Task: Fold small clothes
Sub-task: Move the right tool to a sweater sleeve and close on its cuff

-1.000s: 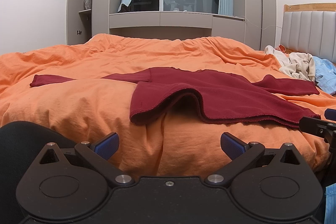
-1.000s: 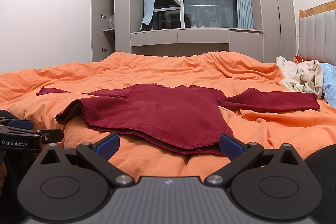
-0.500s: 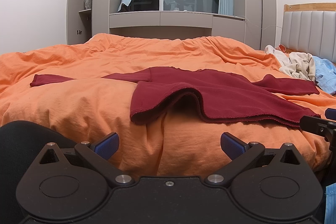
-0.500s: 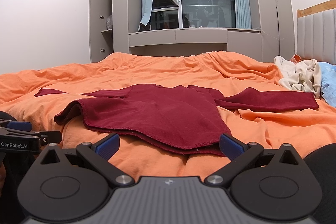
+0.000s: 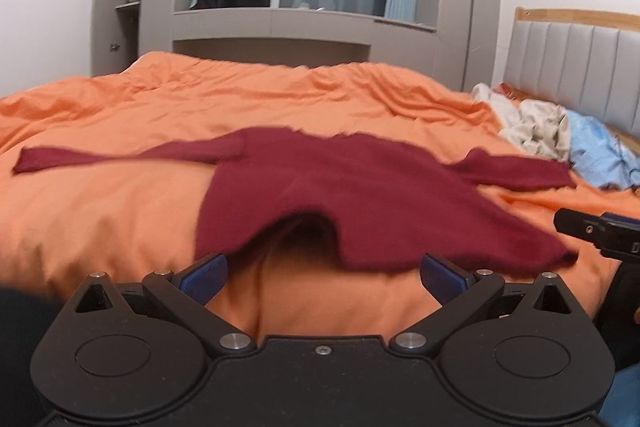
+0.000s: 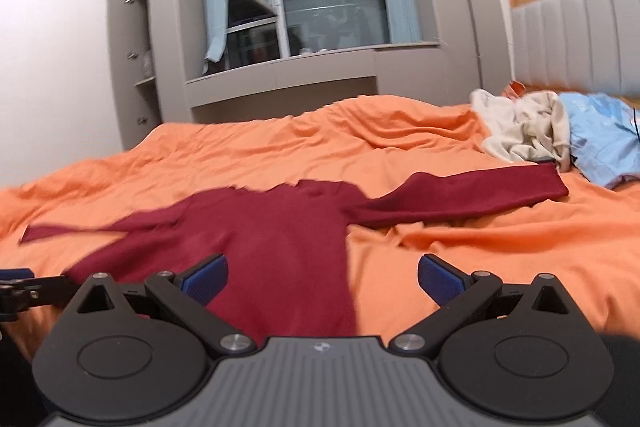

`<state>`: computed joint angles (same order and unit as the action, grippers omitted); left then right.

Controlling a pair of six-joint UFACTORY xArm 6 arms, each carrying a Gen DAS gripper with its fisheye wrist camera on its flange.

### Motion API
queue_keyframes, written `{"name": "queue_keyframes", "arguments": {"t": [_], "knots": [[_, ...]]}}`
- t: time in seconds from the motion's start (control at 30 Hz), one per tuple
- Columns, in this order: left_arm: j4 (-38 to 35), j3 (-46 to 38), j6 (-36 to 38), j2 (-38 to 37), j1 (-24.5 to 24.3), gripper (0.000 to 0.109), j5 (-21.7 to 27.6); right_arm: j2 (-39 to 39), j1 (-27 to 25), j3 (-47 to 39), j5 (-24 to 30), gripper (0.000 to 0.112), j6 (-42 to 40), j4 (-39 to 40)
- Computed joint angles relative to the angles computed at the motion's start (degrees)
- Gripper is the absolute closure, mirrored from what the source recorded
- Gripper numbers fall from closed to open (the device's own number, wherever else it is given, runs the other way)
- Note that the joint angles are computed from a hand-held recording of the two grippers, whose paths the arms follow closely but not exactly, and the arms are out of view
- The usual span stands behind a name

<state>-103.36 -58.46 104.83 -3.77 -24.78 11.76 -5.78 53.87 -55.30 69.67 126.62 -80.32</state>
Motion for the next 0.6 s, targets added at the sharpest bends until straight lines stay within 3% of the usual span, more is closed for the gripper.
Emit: {"name": "queue_keyframes", "arguments": {"t": [0.17,0.37,0.6], "knots": [[8.0,-8.8,-7.6,5.6,-1.0,0.006,1.6,-6.9,-8.2,5.1,-4.9,0.009,3.4,-1.0],[23.7,-23.9,-21.6,17.0,-1.8,0.006,0.9,-11.4,-21.1,8.5,-10.5,0.009,7.1,-1.3],[54.1,-47.8,-50.5,36.9,-1.1,0.006,2.0,-7.3,-38.6,6.5,-21.7,0.009,8.8,0.0]]}}
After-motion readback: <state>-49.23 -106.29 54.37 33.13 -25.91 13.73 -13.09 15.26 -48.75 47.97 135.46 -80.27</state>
